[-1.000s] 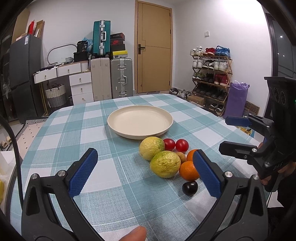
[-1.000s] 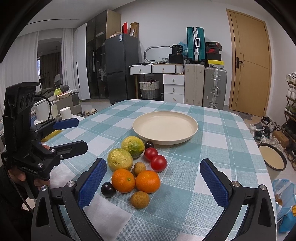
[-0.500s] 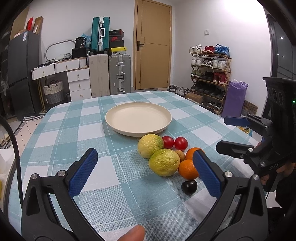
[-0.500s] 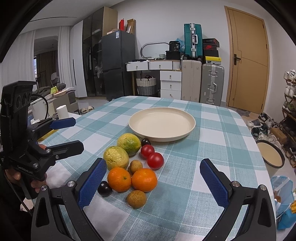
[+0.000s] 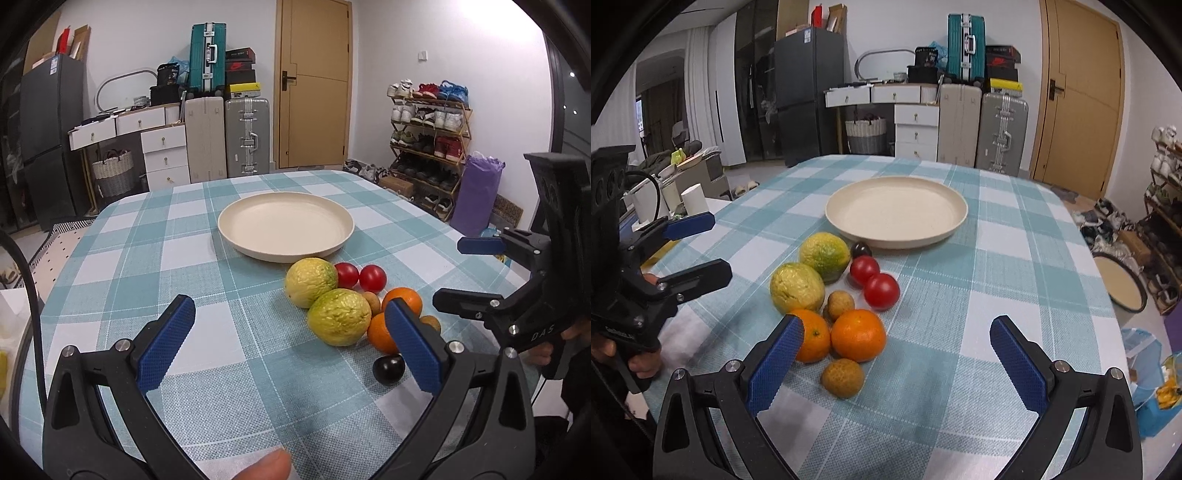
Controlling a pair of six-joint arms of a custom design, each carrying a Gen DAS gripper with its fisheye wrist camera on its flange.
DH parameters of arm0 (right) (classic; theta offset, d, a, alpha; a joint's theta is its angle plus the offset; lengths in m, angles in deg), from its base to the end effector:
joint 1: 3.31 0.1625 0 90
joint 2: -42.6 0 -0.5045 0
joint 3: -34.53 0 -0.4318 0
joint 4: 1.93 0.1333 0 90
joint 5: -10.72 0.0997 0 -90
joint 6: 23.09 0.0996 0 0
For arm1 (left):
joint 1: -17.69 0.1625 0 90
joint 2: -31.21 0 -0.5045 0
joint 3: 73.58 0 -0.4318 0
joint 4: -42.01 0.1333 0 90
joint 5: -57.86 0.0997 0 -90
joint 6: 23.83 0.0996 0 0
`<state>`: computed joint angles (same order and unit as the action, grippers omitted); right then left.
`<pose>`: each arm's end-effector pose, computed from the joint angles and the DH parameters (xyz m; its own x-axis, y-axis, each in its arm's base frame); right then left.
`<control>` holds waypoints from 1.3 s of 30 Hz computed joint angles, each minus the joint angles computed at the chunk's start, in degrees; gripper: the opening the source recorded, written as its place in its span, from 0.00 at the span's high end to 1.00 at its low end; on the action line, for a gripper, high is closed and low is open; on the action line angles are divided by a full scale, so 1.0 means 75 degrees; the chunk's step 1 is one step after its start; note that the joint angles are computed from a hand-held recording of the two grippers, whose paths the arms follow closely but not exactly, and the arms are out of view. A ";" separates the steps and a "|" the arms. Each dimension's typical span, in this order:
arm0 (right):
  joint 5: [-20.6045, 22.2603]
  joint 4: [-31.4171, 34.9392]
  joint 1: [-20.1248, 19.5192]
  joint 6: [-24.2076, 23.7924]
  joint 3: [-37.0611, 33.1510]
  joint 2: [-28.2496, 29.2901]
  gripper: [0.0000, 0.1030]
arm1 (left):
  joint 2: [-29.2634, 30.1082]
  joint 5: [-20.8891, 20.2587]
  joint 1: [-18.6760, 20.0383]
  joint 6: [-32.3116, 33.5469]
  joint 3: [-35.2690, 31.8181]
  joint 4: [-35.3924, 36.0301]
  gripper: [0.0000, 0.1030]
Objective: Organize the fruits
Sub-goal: 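Grasp the dark plum with the left gripper while the right gripper grasps a small brown fruit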
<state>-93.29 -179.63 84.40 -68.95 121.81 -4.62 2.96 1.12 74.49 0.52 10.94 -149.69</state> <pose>0.0767 -0.8154 0.2634 -0.6895 -0.3317 0.6439 -0.6719 0.6250 -0.3975 -0.2882 -0.7836 0.0548 -0.6739 0.3614 -0.6444 0.7268 0.4810 -0.4903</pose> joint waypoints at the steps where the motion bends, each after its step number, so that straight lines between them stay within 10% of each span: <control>1: -0.0008 0.0141 -0.0007 0.0132 -0.0012 -0.0020 0.00 | -0.0001 0.0018 -0.0008 -0.0004 0.0002 0.0066 0.00; 9: 0.0003 0.1591 -0.0065 0.0567 -0.0048 -0.0154 0.05 | -0.0135 -0.0266 0.0027 -0.0588 0.0042 0.0949 0.00; 28: 0.0052 0.2183 -0.0138 0.0682 -0.0033 -0.0094 0.69 | 0.0089 -0.0172 -0.0022 -0.0944 -0.0351 0.2920 0.02; 39: 0.0259 0.1916 -0.0166 0.0726 0.0156 -0.0225 0.72 | 0.0292 -0.0588 0.0029 -0.0987 -0.0830 0.4209 0.40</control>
<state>-91.35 -165.26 83.16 -63.51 122.98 -6.30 5.15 -3.29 74.70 -6.89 4.71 -118.12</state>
